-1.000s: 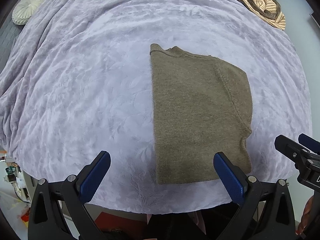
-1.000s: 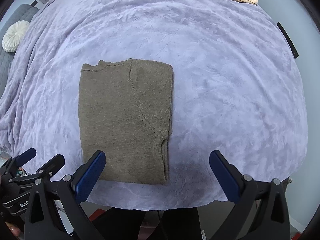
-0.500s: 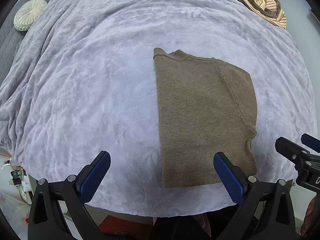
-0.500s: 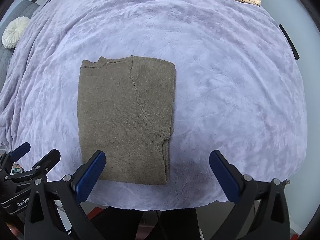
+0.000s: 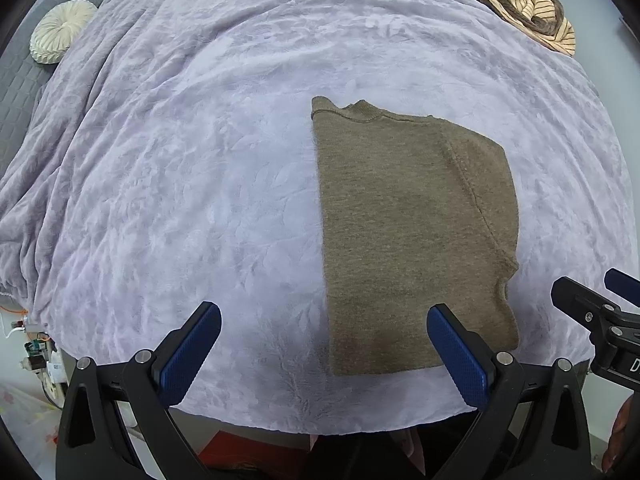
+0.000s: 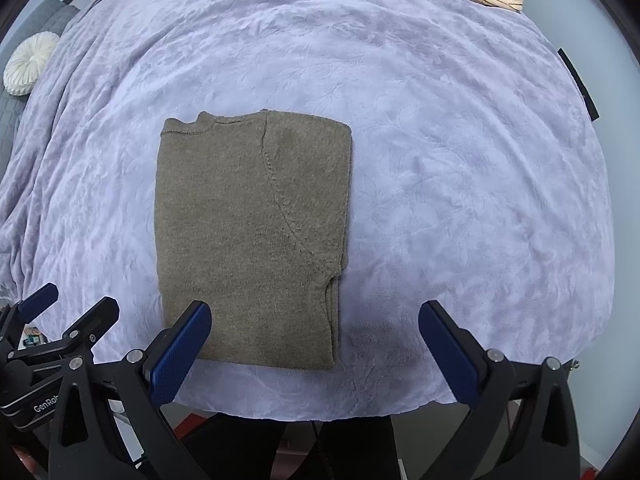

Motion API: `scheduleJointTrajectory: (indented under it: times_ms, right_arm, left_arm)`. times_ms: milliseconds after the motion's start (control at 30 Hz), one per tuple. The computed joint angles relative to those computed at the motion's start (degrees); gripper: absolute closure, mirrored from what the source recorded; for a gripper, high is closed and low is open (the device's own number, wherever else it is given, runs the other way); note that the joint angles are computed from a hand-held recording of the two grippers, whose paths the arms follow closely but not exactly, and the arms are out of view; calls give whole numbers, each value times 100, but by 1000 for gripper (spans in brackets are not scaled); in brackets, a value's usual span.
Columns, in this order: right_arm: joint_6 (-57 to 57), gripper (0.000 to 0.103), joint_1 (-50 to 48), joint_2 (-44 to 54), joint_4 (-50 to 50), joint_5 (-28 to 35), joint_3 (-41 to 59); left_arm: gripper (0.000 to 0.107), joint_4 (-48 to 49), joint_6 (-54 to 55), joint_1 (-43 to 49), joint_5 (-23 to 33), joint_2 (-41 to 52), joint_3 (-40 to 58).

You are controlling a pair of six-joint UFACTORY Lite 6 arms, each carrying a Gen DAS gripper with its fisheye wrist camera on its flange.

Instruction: Fold small clothes

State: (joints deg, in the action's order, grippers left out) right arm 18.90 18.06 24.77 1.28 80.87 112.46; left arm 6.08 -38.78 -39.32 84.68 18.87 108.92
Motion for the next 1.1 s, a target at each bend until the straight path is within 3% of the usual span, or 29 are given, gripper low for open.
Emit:
scheduleJointTrajectory:
  times_ms: [1100]
  right_arm:
    - [188,0,147,-234,-3,-128,-351]
  left_arm:
    - [4,-80,19,31,-77,-148,-257]
